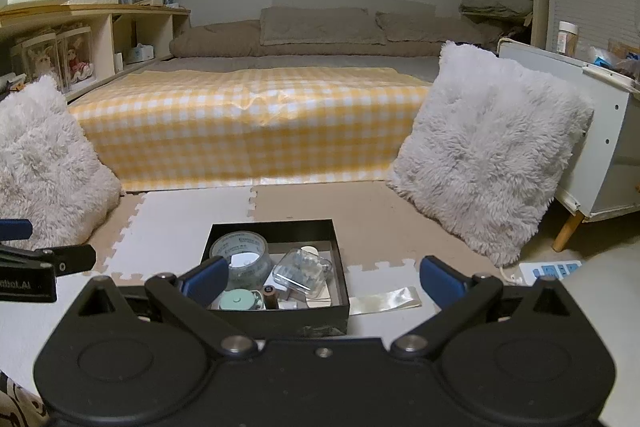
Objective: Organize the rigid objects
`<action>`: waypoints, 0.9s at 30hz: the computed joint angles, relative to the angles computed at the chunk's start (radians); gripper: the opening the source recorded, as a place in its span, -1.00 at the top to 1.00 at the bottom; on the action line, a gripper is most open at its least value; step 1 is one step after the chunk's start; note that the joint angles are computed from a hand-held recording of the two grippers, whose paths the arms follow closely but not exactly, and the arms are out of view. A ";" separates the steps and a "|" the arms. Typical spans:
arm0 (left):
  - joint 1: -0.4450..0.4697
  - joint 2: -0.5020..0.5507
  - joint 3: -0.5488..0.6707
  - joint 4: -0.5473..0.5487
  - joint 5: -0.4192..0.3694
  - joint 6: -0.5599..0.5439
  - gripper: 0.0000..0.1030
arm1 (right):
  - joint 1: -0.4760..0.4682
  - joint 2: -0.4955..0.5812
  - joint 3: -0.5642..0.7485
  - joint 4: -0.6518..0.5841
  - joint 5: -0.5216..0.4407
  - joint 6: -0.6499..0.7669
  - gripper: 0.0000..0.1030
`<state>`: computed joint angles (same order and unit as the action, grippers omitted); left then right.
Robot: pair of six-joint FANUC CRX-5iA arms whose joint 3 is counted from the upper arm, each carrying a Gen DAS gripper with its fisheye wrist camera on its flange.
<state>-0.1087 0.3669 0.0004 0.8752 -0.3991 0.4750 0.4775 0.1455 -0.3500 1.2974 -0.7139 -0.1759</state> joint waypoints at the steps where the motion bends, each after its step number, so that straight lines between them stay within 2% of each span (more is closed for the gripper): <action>1: -0.001 -0.001 -0.003 0.006 0.004 -0.004 -1.00 | 0.000 0.001 0.000 0.001 -0.001 0.001 -1.00; 27: -0.003 -0.007 -0.012 0.028 0.014 -0.012 -1.00 | 0.002 -0.001 -0.004 0.018 -0.002 -0.021 -1.00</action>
<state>-0.1117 0.3600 -0.0115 0.9028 -0.3847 0.4631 0.4799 0.1448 -0.3543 1.3151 -0.7159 -0.1967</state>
